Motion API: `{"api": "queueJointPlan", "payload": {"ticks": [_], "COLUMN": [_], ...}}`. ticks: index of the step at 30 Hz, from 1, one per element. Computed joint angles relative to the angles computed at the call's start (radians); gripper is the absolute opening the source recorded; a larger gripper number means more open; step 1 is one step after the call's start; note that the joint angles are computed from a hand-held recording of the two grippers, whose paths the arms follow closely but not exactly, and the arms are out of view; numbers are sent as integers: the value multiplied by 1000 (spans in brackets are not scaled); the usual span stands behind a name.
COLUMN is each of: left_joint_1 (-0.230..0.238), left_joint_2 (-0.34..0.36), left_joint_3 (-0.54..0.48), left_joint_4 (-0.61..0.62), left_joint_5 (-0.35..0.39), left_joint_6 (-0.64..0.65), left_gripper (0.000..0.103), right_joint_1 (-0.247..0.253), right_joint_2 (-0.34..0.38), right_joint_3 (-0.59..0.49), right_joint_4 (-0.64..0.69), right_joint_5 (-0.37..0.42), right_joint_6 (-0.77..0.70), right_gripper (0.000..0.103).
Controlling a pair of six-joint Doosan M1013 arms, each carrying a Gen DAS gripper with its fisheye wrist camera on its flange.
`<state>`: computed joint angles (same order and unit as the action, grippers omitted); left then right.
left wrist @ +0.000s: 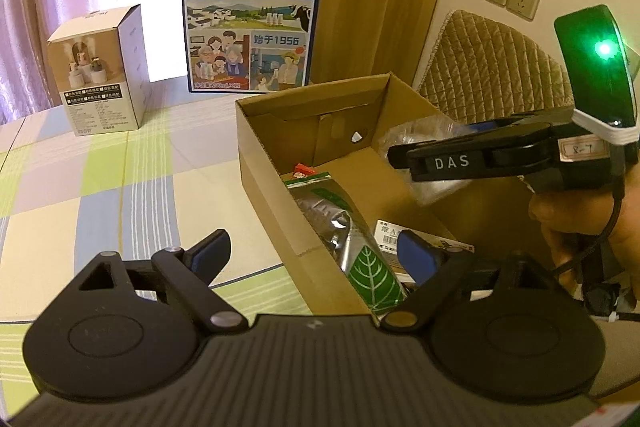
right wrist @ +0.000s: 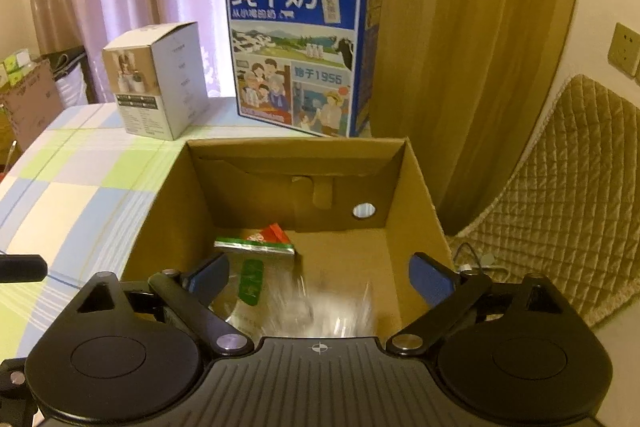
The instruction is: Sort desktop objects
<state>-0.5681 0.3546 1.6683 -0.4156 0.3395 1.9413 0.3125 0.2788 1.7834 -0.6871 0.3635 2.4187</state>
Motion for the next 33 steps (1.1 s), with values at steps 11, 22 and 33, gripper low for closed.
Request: {"api": "queueJointPlan", "payload": {"ticks": [11, 22, 33], "left_joint_1": [9, -1, -16], "left_joint_2": [-21, -97, -193], "left_joint_3": [31, 104, 189], "left_joint_4": [30, 155, 153], "left_joint_5": [-26, -75, -81], "left_joint_6": [-69, -257, -297], "left_gripper": [94, 102, 102], "right_joint_1": [19, 72, 137], "right_joint_2": [-21, -93, -184], "right_joint_3": [21, 55, 114], "right_joint_4": [24, -6, -52], "right_joint_5": [26, 92, 157], "right_joint_6": [-7, 39, 147], "right_gripper": [99, 101, 101]}}
